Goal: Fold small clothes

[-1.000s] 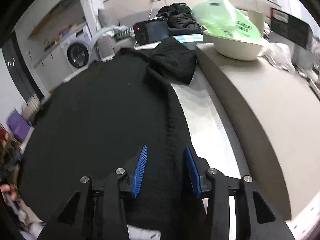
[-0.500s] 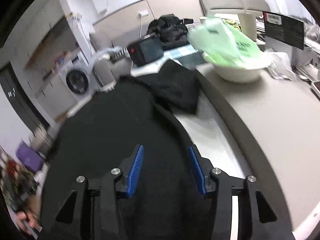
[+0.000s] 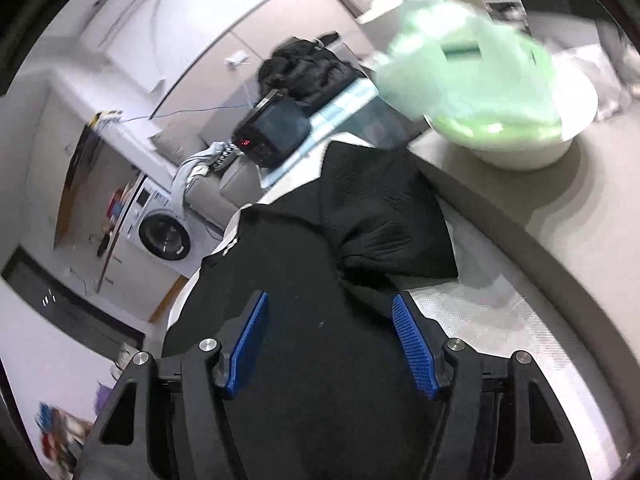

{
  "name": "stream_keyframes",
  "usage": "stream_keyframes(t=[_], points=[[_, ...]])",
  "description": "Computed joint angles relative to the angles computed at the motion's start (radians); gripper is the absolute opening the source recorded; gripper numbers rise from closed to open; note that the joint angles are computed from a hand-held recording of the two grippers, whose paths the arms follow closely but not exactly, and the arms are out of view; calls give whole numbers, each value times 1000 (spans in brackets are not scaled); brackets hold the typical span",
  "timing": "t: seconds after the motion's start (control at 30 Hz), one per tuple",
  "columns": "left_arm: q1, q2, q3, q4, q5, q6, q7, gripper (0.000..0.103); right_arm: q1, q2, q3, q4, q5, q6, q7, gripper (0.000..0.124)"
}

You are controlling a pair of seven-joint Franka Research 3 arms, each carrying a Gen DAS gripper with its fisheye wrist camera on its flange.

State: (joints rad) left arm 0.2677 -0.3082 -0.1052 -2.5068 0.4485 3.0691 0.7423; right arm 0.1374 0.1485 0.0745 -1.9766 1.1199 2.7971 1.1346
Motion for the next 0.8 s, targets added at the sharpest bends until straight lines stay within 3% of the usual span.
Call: stream_keyframes(t=[0.13,0.37,0.47,0.6,0.67,0.73,0.8], points=[[6,59,-29,45,40,21,7,101,-13,87,3,90,-24,-50,62,65],[-76,159,19,115,-19,21,73,101,-36,187,28,182,-29,-30,245,65],[-78,186,17,133,-3,21,60,101,-44,185,46,168,-9,-2,296,65],[-153,207,70,131,-131,38,197,101,-37,186,54,156,-13,46,329,71],[-168,215,76,132,-169,40,245,101,-22,207,34,170,-67,66,412,71],[-169,223,72,132,-182,46,264,101,-45,226,66,185,0,122,403,71],[-187,228,80,129,-228,53,312,101,24,244,-12,191,-164,181,577,68]])
